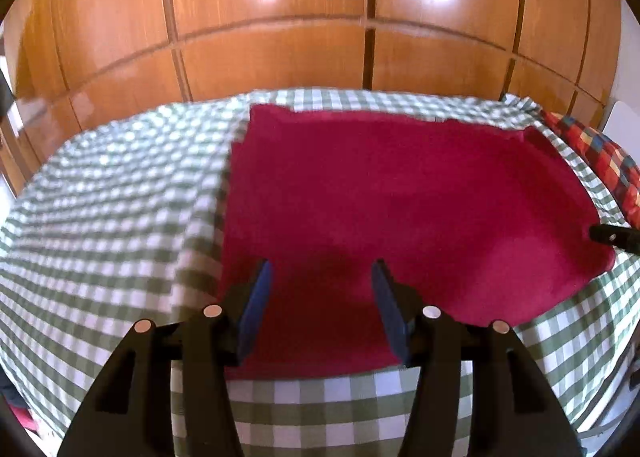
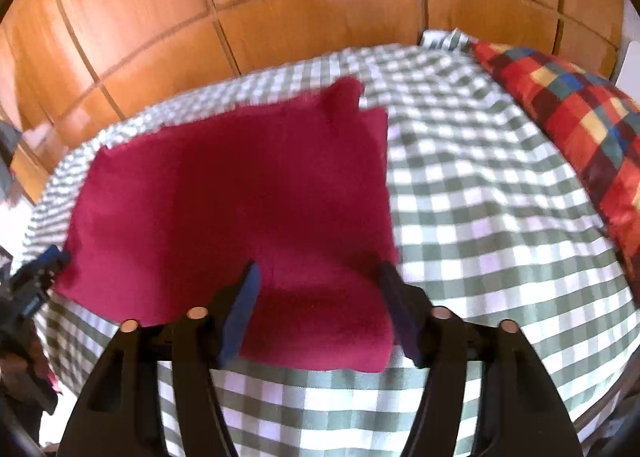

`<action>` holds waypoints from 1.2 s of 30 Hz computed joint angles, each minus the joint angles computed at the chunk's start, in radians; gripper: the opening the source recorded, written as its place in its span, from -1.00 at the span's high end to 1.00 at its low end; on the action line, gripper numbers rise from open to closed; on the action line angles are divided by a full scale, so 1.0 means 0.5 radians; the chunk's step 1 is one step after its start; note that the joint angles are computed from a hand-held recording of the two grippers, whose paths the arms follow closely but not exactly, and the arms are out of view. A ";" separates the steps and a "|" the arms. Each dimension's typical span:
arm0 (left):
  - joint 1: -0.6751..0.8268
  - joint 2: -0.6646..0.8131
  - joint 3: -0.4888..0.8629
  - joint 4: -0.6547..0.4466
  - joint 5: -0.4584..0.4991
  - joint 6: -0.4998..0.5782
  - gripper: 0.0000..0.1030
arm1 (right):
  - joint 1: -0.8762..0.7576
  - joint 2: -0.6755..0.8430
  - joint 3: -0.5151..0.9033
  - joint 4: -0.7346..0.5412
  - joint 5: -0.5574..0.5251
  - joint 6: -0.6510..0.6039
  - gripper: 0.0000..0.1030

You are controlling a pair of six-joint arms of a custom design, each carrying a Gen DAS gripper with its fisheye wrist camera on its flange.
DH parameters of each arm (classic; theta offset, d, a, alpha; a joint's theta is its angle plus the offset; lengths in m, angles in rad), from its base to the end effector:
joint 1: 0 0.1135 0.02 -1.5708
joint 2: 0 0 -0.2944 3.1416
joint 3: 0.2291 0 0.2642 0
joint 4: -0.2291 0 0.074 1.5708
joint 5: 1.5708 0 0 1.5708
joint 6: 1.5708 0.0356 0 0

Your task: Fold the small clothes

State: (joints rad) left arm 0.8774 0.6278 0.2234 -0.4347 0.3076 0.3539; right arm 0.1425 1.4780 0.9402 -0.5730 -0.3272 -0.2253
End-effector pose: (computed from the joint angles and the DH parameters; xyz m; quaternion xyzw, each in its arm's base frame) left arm 0.0812 0.0808 0.1600 -0.1859 0.9055 0.0874 0.3712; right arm 0.2877 0.0528 0.2298 -0.2122 0.9377 0.1491 0.2313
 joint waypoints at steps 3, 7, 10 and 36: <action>0.009 -0.007 0.018 -0.027 0.019 0.008 -0.04 | -0.075 -0.044 0.019 -0.069 -0.039 -0.001 -0.34; 0.048 0.102 -0.036 0.036 -0.005 0.047 -0.04 | -0.199 0.034 0.019 -0.143 -0.080 -0.012 -0.35; 0.088 0.226 -0.115 0.168 0.008 0.076 -0.06 | -0.219 0.109 -0.027 -0.135 -0.088 0.003 -0.30; -0.133 0.315 -0.095 0.297 -0.117 -0.002 -0.10 | -0.275 0.147 -0.062 -0.120 -0.144 -0.067 -0.28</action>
